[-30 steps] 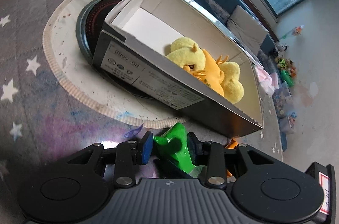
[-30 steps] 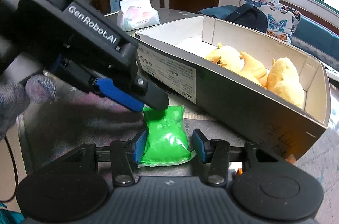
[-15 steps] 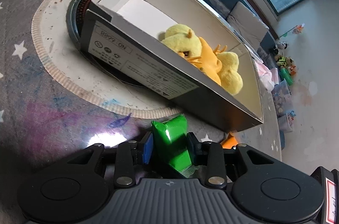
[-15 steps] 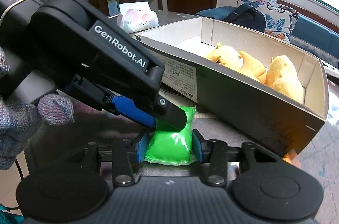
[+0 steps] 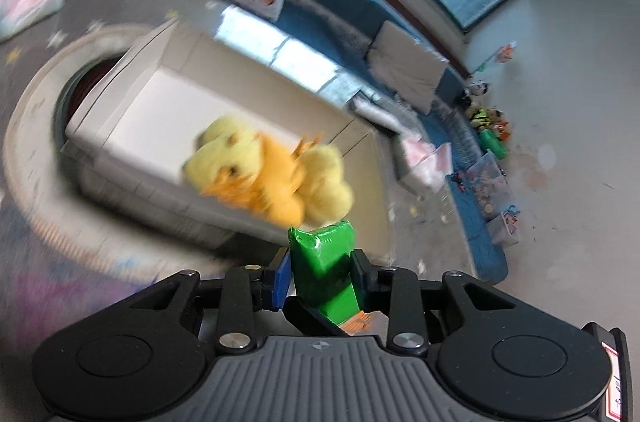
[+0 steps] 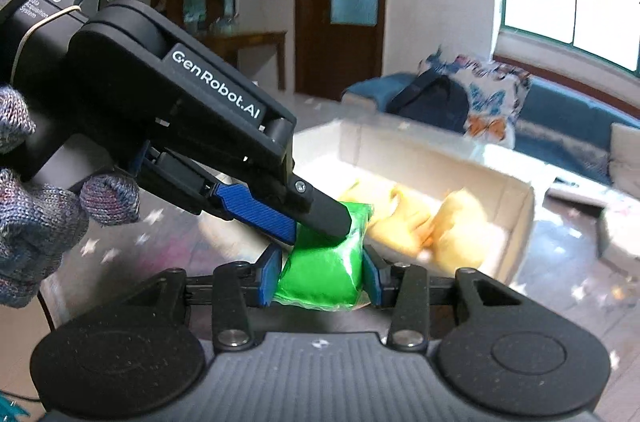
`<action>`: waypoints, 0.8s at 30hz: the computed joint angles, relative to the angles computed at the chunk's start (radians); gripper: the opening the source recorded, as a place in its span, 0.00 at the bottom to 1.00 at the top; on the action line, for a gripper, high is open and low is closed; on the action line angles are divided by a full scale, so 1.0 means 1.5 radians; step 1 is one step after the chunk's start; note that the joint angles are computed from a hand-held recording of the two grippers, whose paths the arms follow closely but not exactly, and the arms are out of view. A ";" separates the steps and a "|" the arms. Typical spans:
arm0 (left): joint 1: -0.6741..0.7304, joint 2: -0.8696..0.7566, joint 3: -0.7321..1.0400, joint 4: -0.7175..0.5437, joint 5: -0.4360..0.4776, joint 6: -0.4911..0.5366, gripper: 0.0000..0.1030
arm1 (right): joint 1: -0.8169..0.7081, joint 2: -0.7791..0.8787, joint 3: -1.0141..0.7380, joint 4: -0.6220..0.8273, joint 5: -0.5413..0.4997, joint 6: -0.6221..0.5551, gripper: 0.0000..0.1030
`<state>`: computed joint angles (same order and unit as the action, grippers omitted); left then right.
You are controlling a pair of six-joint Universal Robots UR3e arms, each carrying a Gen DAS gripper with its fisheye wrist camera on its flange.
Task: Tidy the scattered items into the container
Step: 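Carry the green packet into the box and open the left gripper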
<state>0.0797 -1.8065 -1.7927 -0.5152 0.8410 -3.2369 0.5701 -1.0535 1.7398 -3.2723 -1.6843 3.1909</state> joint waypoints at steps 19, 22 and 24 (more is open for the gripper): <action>-0.083 -0.248 0.298 -0.017 0.031 -0.065 0.32 | -0.115 0.077 -0.068 -0.004 0.018 -0.017 0.41; -0.084 -0.254 0.301 -0.017 0.040 -0.062 0.32 | -0.120 0.084 -0.069 -0.001 0.023 -0.019 0.42; -0.086 -0.254 0.296 -0.013 0.046 -0.057 0.32 | -0.115 0.077 -0.056 -0.004 0.020 -0.016 0.42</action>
